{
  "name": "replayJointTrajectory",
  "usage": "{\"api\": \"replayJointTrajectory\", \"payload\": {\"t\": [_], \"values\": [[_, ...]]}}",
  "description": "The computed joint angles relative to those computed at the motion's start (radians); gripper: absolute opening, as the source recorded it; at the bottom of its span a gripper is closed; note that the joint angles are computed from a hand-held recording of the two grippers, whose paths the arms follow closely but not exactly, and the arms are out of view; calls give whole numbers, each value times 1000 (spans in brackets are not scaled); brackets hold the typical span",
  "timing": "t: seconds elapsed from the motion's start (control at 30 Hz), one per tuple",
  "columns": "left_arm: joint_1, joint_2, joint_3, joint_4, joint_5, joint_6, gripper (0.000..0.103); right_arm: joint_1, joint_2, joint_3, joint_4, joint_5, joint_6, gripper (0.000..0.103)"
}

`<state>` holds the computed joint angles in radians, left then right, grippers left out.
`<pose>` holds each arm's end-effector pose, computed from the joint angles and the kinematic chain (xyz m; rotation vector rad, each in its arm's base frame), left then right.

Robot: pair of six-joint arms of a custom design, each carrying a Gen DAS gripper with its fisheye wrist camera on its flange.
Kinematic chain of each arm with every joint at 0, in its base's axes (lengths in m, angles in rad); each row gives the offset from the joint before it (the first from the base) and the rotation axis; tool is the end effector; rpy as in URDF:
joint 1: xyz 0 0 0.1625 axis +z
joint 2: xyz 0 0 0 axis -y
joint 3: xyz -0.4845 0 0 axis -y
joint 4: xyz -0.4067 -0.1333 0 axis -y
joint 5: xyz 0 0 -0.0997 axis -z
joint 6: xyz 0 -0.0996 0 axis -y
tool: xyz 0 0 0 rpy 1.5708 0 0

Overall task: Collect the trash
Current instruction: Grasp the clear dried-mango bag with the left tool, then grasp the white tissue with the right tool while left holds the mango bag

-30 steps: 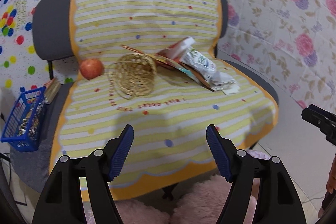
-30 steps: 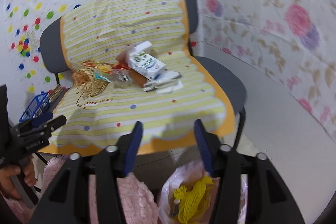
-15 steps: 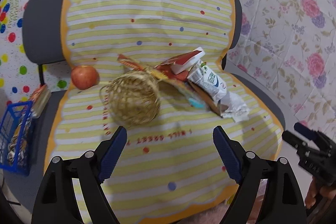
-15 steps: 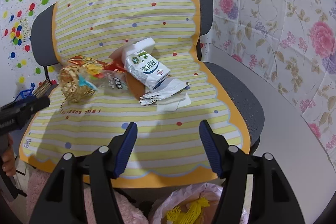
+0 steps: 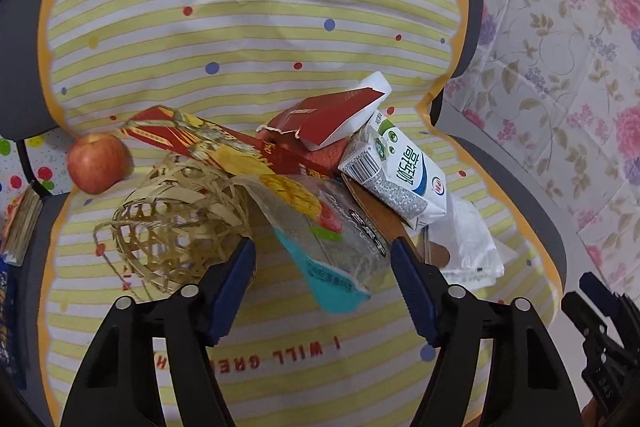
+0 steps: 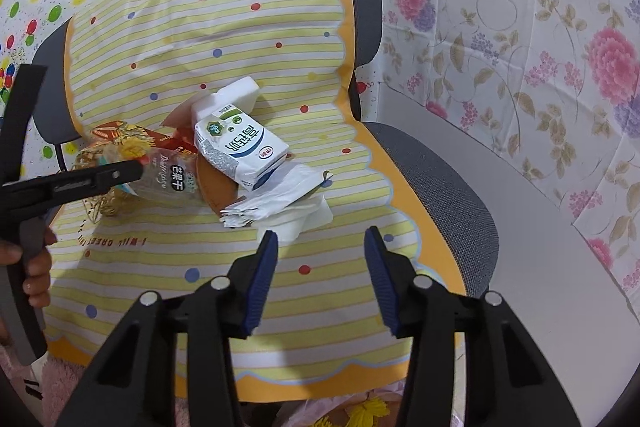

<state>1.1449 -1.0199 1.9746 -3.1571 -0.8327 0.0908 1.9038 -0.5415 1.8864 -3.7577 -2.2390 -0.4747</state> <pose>-0.0707 -0.6406 0.2428 0.3153 2.3632 -0.9146 0.2739 -0.5729 0.0382 0.5650 -2.2159 0.9538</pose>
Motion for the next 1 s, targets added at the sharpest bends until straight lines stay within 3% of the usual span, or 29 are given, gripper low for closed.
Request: {"api": "replayJointTrajectory", "payload": {"t": [0.07, 0.2, 0.33, 0.43, 0.6, 0.73, 0.9, 1.0], "values": [[7, 7, -17, 22, -13, -11, 58, -5, 0, -3, 12, 5, 4, 42], [19, 16, -29, 26, -36, -5, 26, -11, -3, -4, 22, 11, 10, 42], [6, 5, 18, -62, -30, 61, 12, -20, -8, -2, 30, 26, 13, 43], [-17, -10, 82, -177, -14, 137, 8, -32, -10, -6, 44, 56, 31, 54], [-55, -34, 179, -350, 22, 254, 5, -44, -5, -30, 92, 95, 64, 57], [-69, -63, 230, -403, 28, 287, 5, -47, 11, -63, 123, 124, 74, 57], [-60, -73, 231, -392, 12, 275, 5, -53, 33, -140, 212, 146, 96, 43], [-52, -72, 229, -393, 2, 276, 5, -62, 51, -190, 267, 142, 126, 43]]}}
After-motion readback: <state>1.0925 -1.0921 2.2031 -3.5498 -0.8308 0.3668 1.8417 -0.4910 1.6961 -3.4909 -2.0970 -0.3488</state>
